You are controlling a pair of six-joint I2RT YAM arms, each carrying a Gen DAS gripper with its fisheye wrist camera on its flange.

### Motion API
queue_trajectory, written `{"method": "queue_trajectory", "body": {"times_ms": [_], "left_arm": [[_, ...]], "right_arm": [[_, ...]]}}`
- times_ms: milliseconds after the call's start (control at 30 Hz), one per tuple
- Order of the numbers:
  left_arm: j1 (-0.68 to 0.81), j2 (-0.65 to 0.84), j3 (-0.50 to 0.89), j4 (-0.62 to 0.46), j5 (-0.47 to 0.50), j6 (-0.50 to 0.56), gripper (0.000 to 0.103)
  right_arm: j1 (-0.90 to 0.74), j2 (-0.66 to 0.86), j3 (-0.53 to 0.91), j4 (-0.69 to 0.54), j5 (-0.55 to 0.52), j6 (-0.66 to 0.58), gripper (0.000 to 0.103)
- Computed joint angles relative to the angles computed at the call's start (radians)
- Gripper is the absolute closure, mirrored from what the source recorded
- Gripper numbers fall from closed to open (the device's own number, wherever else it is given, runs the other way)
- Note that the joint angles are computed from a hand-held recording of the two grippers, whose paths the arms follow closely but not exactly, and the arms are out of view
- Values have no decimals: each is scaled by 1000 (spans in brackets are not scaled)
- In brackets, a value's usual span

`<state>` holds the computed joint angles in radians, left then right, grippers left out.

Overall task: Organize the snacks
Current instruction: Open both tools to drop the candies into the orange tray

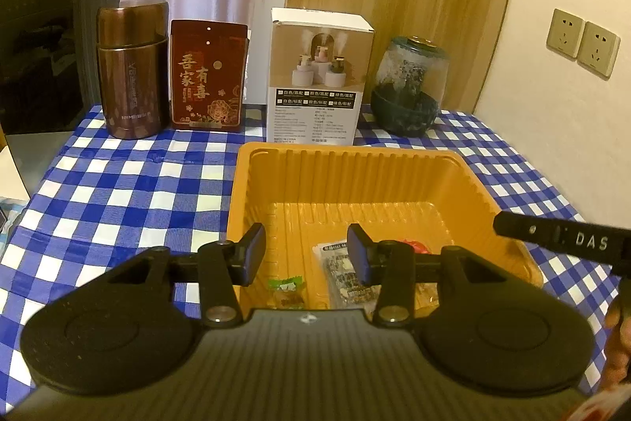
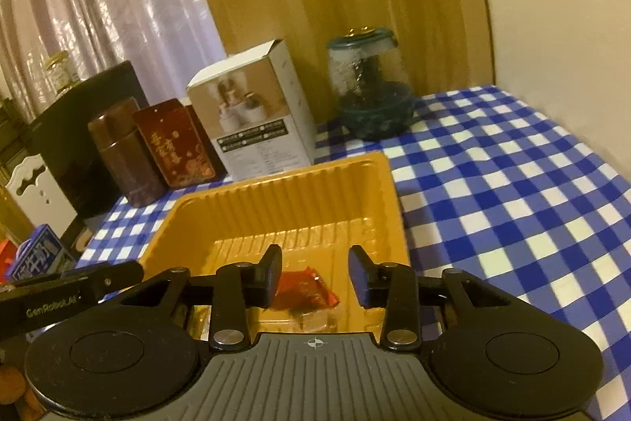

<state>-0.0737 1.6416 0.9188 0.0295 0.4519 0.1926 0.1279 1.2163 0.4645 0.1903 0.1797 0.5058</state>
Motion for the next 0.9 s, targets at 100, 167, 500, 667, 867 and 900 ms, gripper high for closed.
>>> {"method": "queue_trajectory", "body": {"times_ms": [100, 167, 500, 667, 867, 900], "left_arm": [[4, -22, -12, -6, 2, 5, 62], [7, -43, -27, -6, 4, 6, 62], [23, -202, -141, -49, 41, 30, 62], [49, -321, -213, -117, 70, 54, 62], [115, -492, -287, -238, 121, 91, 62], [131, -521, -299, -260, 131, 102, 62]], "right_arm": [[6, -25, -9, -9, 24, 2, 64], [20, -45, -14, -21, 50, -6, 64], [167, -199, -25, -202, 207, -5, 64], [285, -329, -37, -361, 302, 75, 63], [489, -475, -37, -595, 457, 219, 59], [531, -495, -36, -639, 489, 253, 54]]}}
